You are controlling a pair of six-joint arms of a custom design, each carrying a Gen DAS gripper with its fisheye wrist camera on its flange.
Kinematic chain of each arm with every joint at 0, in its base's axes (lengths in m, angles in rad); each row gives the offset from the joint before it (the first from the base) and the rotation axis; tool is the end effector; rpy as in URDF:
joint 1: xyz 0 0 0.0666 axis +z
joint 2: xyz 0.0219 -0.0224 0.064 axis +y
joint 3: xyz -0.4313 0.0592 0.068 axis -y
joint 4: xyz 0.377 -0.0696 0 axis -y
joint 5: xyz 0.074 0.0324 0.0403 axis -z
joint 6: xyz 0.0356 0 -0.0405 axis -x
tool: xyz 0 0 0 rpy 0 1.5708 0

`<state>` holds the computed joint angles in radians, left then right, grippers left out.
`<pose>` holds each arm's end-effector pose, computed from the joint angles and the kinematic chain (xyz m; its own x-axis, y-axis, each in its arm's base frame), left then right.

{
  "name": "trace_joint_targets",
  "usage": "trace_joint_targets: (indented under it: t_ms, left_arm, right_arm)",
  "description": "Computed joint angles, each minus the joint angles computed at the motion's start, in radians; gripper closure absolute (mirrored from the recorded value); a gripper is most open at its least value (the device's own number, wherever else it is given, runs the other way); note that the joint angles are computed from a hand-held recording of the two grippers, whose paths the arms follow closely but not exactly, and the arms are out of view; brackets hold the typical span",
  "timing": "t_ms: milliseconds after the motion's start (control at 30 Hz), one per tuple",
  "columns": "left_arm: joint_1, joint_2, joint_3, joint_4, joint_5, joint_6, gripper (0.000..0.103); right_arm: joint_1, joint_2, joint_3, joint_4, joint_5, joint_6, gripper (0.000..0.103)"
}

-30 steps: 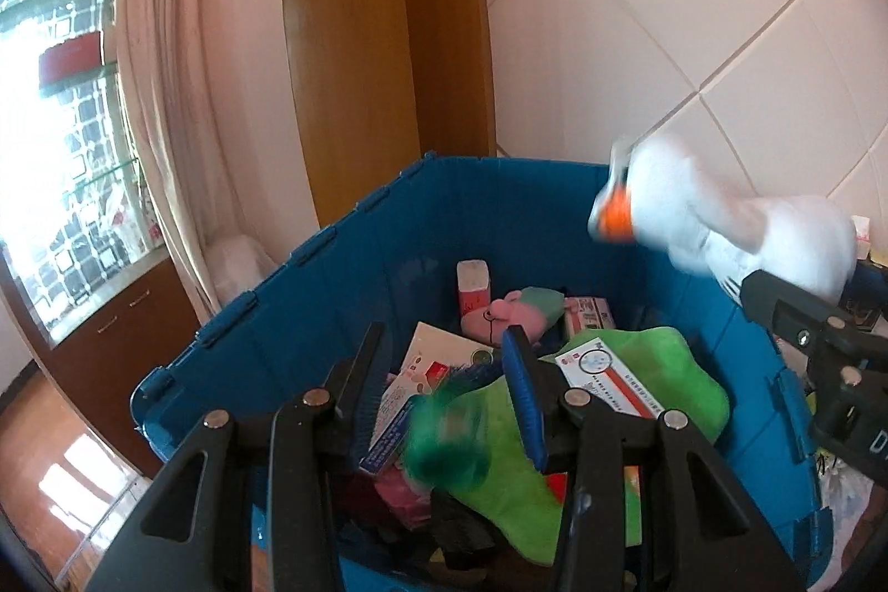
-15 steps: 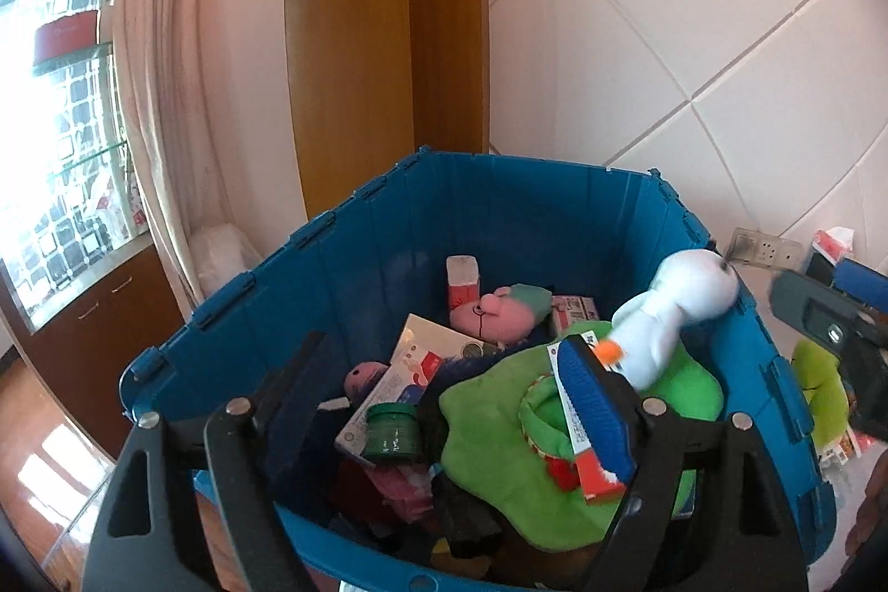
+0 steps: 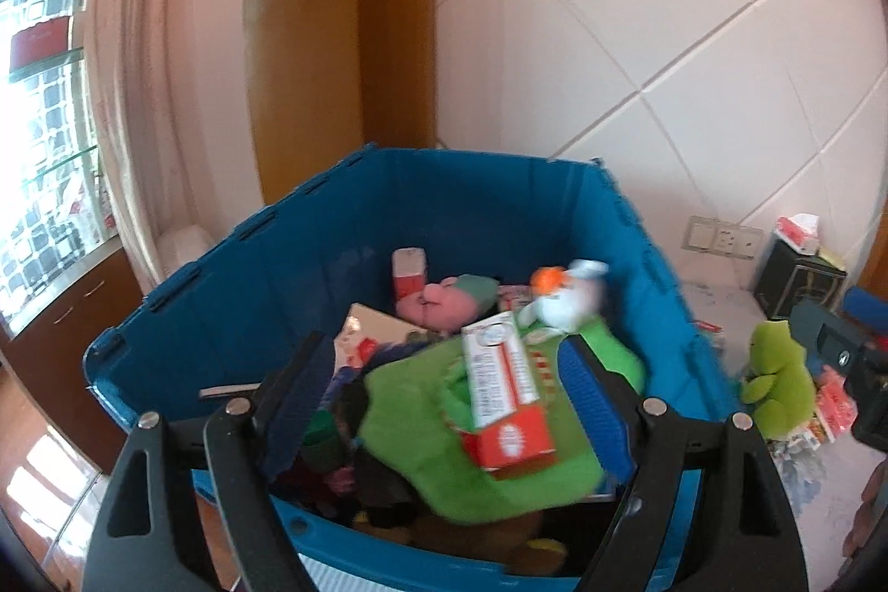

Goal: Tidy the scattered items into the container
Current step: 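Return both tools from the crate toward the table items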

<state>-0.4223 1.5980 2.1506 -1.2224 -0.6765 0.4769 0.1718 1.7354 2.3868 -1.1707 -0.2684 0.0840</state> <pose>0.4670 -0.1858 0.6944 -0.4443 -0.1928 -0.8749 -0.3737 0.9274 -0.0145 0.5437 0.1035 0.7196 -0.4544 -0.1609 -0.8761 -0.4313 0.9003 0.0583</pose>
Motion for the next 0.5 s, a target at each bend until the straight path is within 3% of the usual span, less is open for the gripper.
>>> trace_joint_targets:
  t_ms: [333,500]
  left_arm:
    - [-0.130,0.079,0.134,0.046,0.011,-0.073,0.020]
    - [-0.208,0.190,0.293,0.003,0.034,-0.079,0.020]
  right_arm:
    - [-0.176,-0.085,-0.146,0.051,-0.009,-0.022,0.000]
    - [-0.290,-0.079,-0.171,0.040,-0.039,0.000,0.000]
